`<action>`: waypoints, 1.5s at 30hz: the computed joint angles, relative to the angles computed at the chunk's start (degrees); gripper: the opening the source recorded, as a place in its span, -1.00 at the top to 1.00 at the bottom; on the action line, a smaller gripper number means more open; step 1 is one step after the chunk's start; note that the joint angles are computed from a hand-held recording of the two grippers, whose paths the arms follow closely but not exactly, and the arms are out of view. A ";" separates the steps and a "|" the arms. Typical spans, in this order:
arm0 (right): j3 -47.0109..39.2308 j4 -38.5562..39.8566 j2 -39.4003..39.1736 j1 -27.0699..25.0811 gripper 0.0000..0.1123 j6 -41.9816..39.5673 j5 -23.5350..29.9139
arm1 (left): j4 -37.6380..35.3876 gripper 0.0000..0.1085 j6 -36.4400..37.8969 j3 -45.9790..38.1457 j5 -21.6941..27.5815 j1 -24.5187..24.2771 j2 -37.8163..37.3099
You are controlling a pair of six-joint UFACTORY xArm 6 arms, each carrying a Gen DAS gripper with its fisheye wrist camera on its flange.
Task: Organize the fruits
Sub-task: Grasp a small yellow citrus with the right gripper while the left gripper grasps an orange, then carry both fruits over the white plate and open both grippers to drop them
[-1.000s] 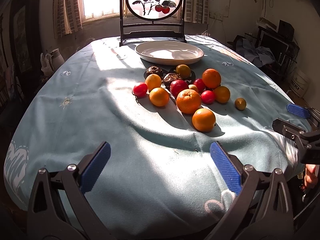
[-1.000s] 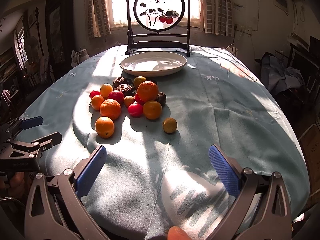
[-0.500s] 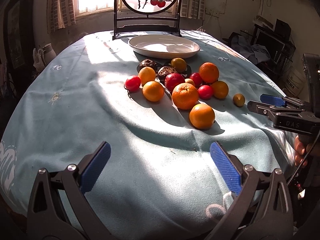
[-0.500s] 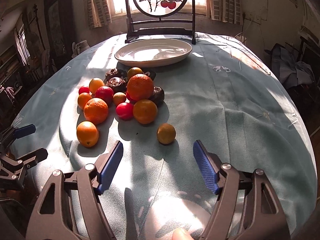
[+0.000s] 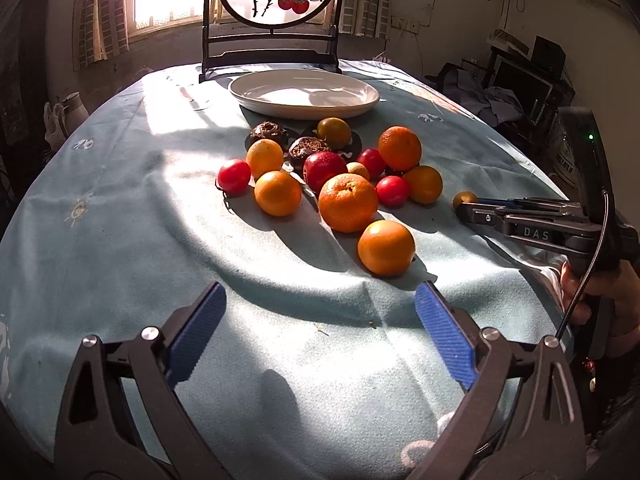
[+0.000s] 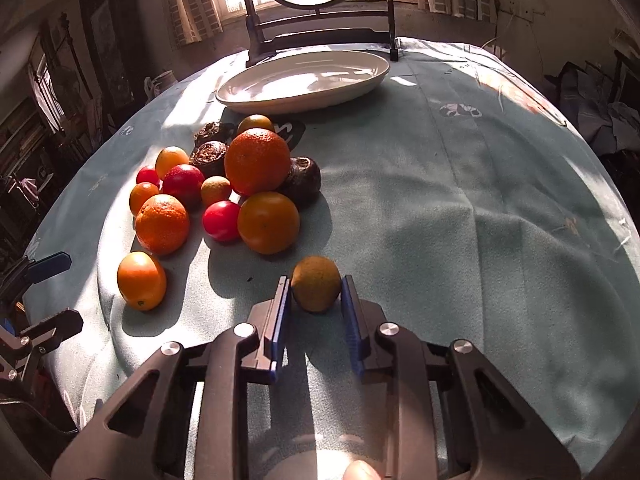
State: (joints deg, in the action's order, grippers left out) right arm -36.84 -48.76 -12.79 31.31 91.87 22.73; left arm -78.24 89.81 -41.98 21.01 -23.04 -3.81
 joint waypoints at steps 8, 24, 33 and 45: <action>1.60 -9.47 -2.14 -0.43 0.53 9.42 -1.76 | 11.21 0.11 -12.96 -4.73 6.30 -1.94 4.59; 2.23 -14.68 -2.82 -0.97 0.53 13.23 -3.67 | 15.71 0.26 -18.00 -6.92 2.66 -5.33 7.98; -0.59 -13.48 -2.21 -3.25 0.53 7.60 -6.75 | 12.62 0.26 -13.38 -11.20 12.69 1.04 5.77; -27.73 7.98 22.85 -16.42 0.53 -23.87 -11.29 | 37.42 0.26 -40.91 -61.42 12.43 -1.10 40.88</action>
State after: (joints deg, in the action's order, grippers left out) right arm -64.57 -40.78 10.07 14.89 68.00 11.44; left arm -40.82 48.90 -103.40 33.44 -24.14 37.06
